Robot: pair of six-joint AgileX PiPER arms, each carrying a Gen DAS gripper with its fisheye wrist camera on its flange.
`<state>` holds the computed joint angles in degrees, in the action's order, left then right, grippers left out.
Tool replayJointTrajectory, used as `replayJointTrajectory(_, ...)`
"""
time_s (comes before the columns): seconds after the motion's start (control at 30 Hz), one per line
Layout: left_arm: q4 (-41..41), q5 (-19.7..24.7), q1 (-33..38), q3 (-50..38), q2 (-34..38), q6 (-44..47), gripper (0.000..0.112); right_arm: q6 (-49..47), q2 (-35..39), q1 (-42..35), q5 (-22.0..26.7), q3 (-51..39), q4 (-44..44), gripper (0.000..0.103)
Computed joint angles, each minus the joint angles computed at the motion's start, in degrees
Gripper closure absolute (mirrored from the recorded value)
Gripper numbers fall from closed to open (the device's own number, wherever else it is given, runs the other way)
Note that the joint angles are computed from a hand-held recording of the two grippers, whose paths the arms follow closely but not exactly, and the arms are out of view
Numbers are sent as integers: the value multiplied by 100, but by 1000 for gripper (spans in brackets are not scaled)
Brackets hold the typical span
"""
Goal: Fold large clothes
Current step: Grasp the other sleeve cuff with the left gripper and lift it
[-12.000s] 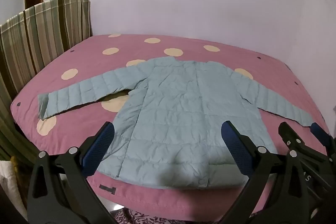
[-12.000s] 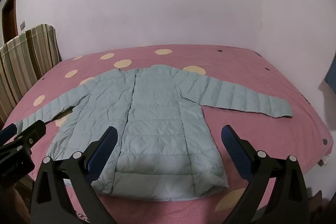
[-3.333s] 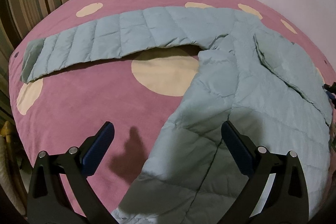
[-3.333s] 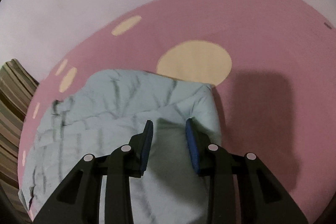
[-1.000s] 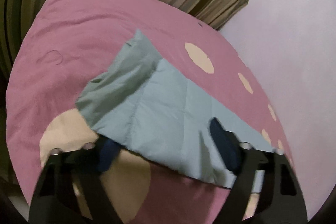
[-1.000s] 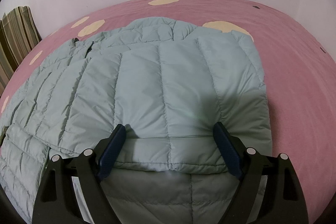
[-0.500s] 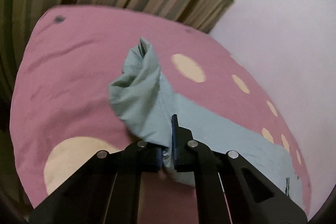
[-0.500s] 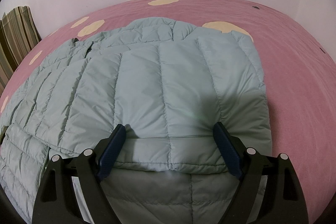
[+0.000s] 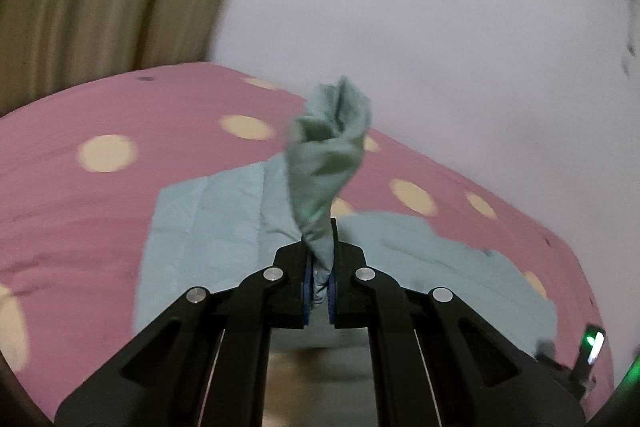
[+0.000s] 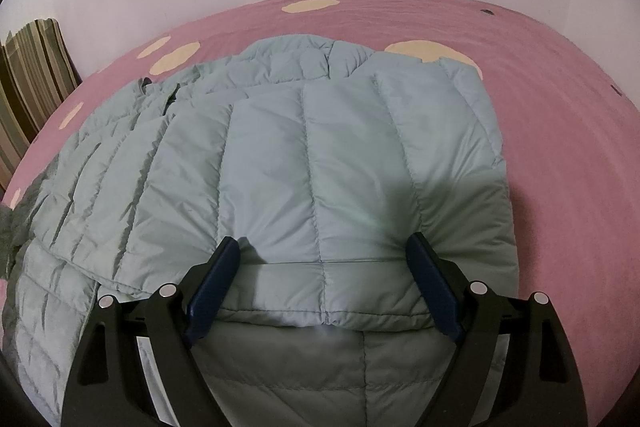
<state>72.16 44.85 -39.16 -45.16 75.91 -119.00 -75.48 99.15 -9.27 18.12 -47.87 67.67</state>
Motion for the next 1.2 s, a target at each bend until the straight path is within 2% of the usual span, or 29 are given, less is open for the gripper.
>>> replayJointTrajectory(0.2, -494, -669, -238, -1837, 1835, 986, 107, -125, -65, 10, -7, 107, 200, 19)
replayJointTrajectory(0.33, -1345, -934, -349, -3049, 2879, 2155, 107, -177, -50, -28, 57, 92, 278, 19)
replayJointTrajectory(0.47, -2123, -918, -494, -3880, 3715, 3270, 107, -197, -39, -49, 99, 80, 326, 19)
replayJointTrajectory(0.6, -2695, -963, -530, -4008, 4103, 3818, 106, -214, -45, -51, 107, 90, 360, 19)
replayJointTrajectory(0.7, -2671, -873, -603, -4086, 4221, 3770, 99, -238, -33, -58, 120, 81, 395, 19)
replayJointTrajectory(0.8, -2673, -753, -726, -4182, 4168, 3768, 83, -232, -28, -48, 103, 74, 389, 19)
replayJointTrajectory(0.87, -2573, -691, -820, -4143, 4073, 3626, 68, -270, -30, -47, 100, 89, 429, 19)
replayJointTrajectory(1.03, -2546, -677, -1040, -3793, 3642, 3420, 56, -283, -35, -31, 78, 101, 440, 19)
replayJointTrajectory(1.2, -2009, -530, -1263, -2950, 2909, 2813, 49, -114, -149, -103, 177, 116, 273, 19)
